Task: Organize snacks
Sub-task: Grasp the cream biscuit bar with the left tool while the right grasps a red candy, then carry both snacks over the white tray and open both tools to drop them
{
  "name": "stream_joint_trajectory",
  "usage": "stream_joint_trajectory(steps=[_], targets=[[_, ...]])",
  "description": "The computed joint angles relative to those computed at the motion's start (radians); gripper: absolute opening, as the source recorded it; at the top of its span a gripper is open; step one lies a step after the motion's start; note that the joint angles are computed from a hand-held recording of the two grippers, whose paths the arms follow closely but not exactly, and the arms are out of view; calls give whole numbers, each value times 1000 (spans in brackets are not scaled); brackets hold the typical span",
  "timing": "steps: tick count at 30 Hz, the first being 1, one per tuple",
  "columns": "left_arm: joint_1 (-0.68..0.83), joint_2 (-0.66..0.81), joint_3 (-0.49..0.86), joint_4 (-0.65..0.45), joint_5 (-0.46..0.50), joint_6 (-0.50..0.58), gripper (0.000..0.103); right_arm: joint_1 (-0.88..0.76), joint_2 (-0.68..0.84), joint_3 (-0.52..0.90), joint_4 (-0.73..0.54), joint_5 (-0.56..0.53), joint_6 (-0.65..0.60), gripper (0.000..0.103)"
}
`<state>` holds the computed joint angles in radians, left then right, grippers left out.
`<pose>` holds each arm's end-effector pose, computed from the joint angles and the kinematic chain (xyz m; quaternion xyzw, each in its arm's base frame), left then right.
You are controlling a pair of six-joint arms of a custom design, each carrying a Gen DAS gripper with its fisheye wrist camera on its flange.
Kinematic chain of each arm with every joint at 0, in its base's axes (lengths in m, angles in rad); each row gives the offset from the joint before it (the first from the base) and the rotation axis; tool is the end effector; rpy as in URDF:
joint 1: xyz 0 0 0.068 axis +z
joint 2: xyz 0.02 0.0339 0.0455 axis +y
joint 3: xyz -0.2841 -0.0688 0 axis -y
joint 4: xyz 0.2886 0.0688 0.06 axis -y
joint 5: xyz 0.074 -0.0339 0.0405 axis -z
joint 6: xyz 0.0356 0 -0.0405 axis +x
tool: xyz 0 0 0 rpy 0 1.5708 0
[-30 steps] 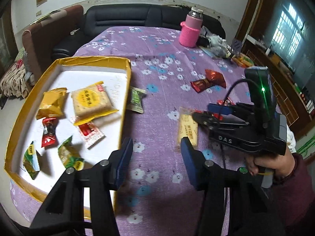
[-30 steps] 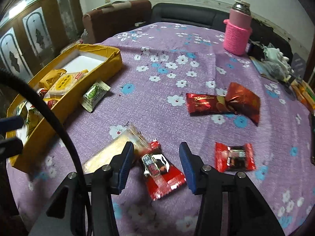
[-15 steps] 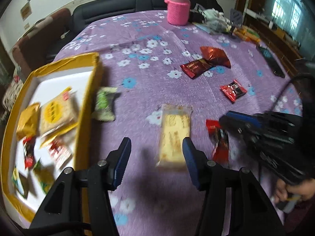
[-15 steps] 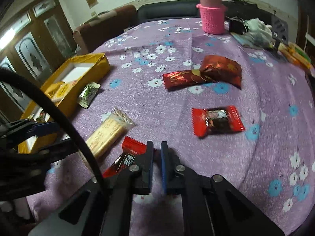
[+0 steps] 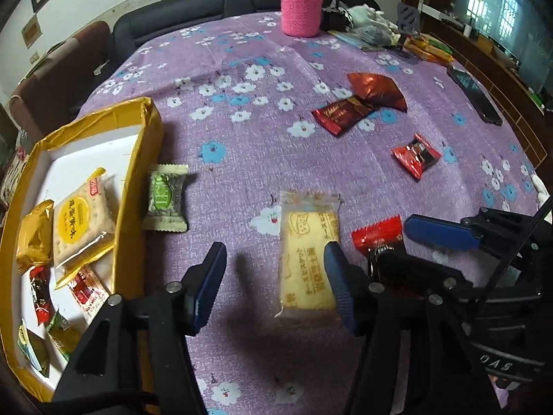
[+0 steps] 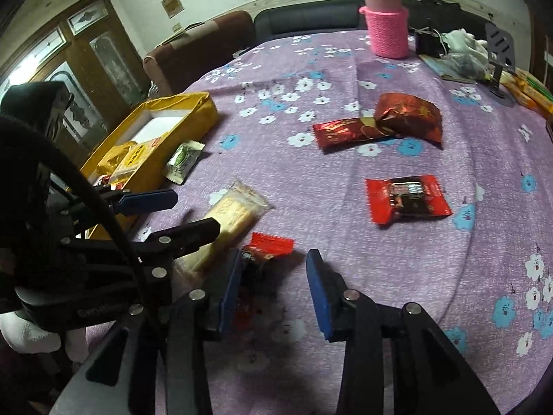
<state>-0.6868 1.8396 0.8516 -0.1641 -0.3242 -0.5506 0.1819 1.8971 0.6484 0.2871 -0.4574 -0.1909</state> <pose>0.2764 -0.2120 0.0810 0.0322 0.9654 0.0097 0.2586 0.3118 0.0733 0.0410 -0.2390 0.9004 0.2150 0.2931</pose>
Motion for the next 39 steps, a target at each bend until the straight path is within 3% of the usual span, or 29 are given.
stream_joint_trajectory(steps=[3, 6, 9, 13, 18, 19, 20, 26, 34, 39], targets=[[1, -18, -17, -4, -21, -26, 60, 28, 9, -13, 31, 15, -2, 37], [24, -42, -48, 25, 19, -37, 64, 46, 19, -29, 81, 32, 3, 37], [10, -24, -32, 20, 12, -34, 65, 59, 11, -25, 51, 49, 2, 13], [-12, 8, -9, 30, -3, -12, 68, 40, -5, -34, 66, 95, 32, 13], [-21, 69, 16, 74, 6, 15, 69, -18, 13, -17, 70, 57, 77, 13], [-22, 62, 3, 101, 16, 23, 59, -27, 15, -16, 78, 48, 83, 13], [-22, 55, -5, 111, 19, 28, 35, -33, 17, -17, 85, 39, 89, 13], [-34, -5, -51, 116, 4, -11, 35, -56, 17, -37, 159, -25, 127, 13], [-7, -314, -270, 125, -19, -118, 35, -44, -7, -76, 233, -67, 158, 13], [48, -637, -415, -12, -100, -160, 35, -2, -99, -107, 190, -53, 185, 13]])
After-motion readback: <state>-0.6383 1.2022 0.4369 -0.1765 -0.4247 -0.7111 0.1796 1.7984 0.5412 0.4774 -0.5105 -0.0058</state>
